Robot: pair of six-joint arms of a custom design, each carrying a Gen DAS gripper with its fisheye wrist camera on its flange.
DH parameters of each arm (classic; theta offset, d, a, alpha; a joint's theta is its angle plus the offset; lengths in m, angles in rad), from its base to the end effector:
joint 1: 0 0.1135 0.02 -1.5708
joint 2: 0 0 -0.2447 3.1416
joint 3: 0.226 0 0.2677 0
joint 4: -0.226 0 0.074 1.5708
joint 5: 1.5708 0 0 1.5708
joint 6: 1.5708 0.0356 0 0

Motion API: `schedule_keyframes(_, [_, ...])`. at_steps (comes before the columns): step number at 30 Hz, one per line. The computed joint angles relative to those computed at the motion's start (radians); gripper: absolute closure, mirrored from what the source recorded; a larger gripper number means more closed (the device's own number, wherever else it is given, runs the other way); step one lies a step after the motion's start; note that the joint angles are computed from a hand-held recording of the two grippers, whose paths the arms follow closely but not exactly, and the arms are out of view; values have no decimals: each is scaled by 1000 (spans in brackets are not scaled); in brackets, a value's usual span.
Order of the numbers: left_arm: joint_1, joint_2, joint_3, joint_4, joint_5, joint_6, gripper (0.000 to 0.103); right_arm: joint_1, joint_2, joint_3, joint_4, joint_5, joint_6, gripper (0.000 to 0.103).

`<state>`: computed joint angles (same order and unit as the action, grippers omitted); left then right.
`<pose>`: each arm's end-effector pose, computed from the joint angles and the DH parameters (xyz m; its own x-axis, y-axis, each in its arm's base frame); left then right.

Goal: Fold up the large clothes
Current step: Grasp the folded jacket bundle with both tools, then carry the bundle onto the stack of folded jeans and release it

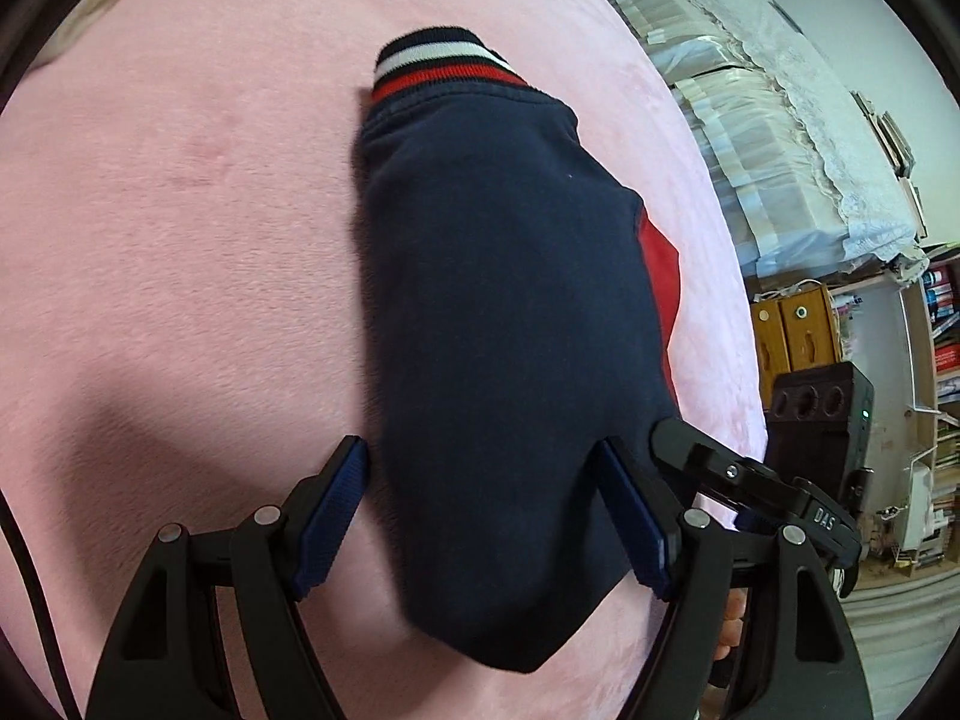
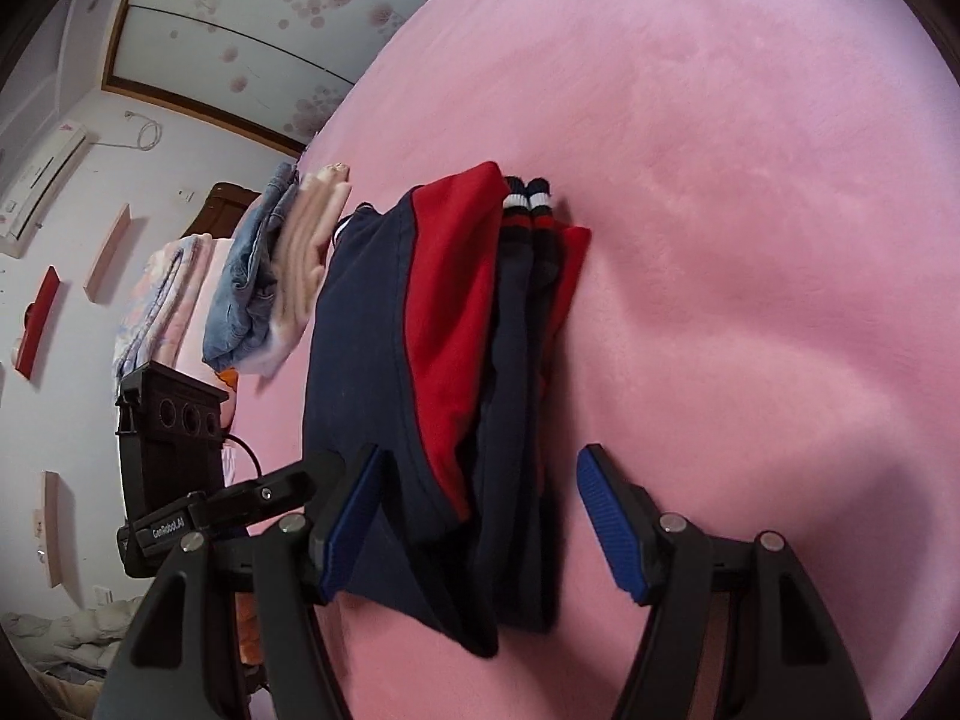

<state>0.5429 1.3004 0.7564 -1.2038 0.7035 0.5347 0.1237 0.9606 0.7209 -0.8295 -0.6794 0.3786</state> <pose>0.1755 0.0790 0.1660 -0.9757 -0.1348 -0.1730 0.0066 0.7703 -0.6376 0.1921 0.0464 0.2212 -0.9548 0.1711 -0.2431 -0.0461 0.7227 0.6896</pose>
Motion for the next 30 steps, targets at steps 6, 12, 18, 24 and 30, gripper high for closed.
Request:
schedule_keyframes(6, [-69,-16,-17,52,-9,-59,26,15,64,-37,132,-68,51,55])
schedule_keyframes(12, [-129,-94,-29,98,-63,-207,31,53,35,-59,177,-40,90,72])
schedule_keyframes(18, [-202,-219,2,57,-112,-250,54,127,-25,-29,136,74,125,78])
schedule_keyframes(24, [-147,-304,71,-101,-110,-188,58,290,-121,25,65,224,216,80])
schedule_keyframes(30, [78,-400,142,-364,-98,62,58,511,-235,58,-2,363,383,80])
